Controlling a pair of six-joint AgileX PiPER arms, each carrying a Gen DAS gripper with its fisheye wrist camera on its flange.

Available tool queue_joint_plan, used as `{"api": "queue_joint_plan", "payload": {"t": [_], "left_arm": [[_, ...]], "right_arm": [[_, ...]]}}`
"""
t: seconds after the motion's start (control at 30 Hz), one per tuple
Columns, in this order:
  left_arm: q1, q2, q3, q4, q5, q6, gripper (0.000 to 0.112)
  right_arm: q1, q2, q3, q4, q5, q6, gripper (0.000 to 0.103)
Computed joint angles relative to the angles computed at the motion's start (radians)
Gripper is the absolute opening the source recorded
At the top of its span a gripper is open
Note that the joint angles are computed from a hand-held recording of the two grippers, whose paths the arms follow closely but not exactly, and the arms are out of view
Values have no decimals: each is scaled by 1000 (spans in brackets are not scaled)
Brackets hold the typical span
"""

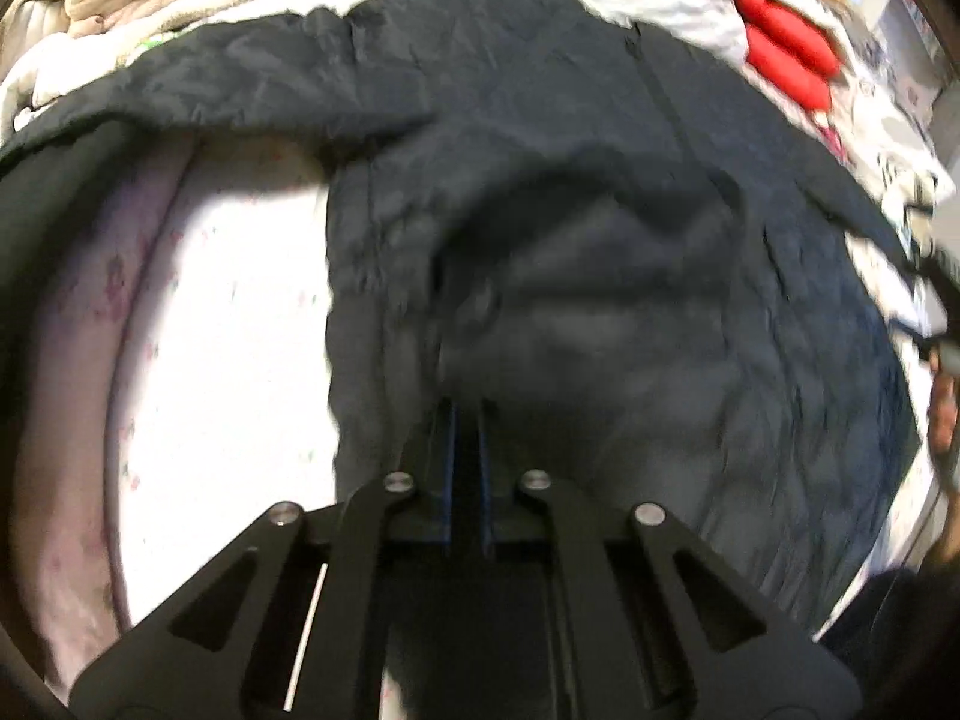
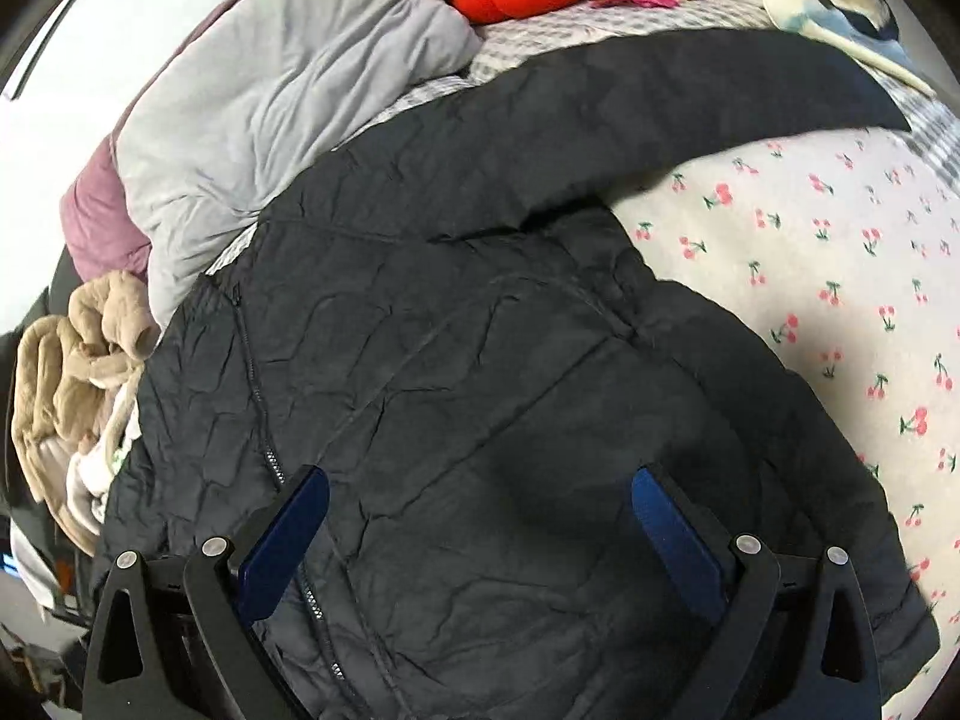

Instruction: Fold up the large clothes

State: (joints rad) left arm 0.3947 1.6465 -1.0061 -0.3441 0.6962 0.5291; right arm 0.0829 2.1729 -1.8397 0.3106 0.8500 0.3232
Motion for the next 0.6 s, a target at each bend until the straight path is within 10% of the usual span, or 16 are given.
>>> {"api": "queue_joint_plan", "payload": {"t": [0.23, 0.3, 0.37, 0.6], "left_arm": [[171, -95, 33, -154, 118, 199, 19], [209, -88, -20, -260, 177, 236, 68], [153, -58, -91, -258, 144, 142, 84], [-102, 315, -471, 90, 119, -285, 84]], "right_arm": [[-16, -40, 58, 78, -24, -47, 102], [-19, -54, 68, 65, -34, -34, 102], [-28, -55, 74, 87, -39, -36, 102], [-52, -31, 63, 166, -18, -85, 102]]}}
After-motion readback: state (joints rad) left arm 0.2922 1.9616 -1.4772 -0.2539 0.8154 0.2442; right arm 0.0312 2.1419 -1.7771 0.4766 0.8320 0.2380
